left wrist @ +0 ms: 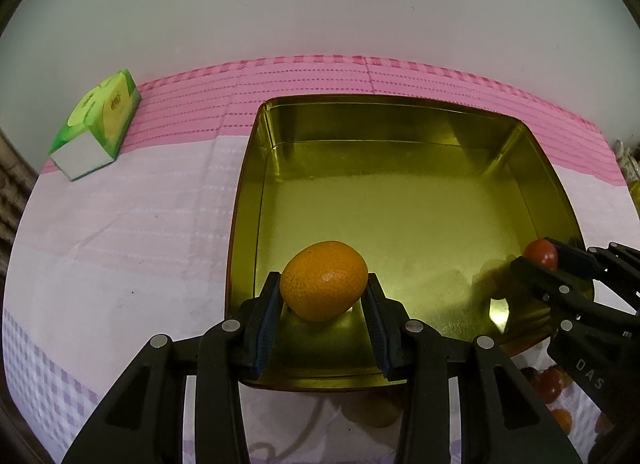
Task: Organize fruits
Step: 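Open both tools to drop the orange and tomato into the tin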
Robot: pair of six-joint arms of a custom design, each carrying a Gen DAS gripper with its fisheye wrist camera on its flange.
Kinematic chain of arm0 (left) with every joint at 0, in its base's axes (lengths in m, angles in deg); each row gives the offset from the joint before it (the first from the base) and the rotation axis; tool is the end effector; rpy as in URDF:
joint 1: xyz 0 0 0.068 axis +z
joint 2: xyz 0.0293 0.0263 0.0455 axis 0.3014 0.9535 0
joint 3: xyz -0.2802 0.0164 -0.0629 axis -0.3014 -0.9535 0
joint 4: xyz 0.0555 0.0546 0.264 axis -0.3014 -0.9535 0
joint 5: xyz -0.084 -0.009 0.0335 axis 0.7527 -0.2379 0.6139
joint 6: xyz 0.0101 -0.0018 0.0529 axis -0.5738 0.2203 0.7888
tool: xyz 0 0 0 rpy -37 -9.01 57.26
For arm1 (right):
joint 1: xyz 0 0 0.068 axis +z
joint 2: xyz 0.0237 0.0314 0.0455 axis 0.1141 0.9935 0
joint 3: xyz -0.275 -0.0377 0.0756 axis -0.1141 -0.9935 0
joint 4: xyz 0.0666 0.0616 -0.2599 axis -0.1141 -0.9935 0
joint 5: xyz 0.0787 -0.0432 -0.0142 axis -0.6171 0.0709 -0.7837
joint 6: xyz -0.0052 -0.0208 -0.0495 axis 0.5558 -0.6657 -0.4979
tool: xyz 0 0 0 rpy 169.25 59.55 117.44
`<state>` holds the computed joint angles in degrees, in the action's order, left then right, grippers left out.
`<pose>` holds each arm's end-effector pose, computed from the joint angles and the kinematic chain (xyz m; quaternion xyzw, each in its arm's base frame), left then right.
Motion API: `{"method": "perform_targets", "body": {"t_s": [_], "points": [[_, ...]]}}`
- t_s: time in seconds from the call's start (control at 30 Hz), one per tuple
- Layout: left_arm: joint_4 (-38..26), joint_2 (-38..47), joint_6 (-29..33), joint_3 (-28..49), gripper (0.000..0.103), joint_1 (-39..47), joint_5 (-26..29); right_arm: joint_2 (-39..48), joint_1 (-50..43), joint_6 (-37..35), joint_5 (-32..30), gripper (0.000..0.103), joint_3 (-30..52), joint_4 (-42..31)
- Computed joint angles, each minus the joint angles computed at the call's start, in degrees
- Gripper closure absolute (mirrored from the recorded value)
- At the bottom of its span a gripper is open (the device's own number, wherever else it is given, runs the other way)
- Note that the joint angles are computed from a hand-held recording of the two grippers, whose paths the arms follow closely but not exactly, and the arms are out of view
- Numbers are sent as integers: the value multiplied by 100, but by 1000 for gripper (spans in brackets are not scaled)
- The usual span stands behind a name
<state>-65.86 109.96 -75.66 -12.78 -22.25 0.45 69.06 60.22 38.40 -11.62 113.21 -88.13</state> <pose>0.2386 -0.1974 0.1218 0.3006 0.9196 -0.0793 0.2404 0.1496 0.1779 0.1411 0.1528 0.9620 -0.0452 0.2218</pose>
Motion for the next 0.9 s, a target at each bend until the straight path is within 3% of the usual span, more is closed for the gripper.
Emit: {"method": "perform_targets", "body": {"t_s": [0.5,0.6,0.9], "points": [[-95,-47,-97,23,61,54,42,-85,107,110,96,66,90,-148],[-97,-201,-151,-51,59,147,169,-157,214,215,185,60,129,-268],[-329,-1168,-236,-453,59,18,-34,-442,749,727,539,60,457,-1013]]}}
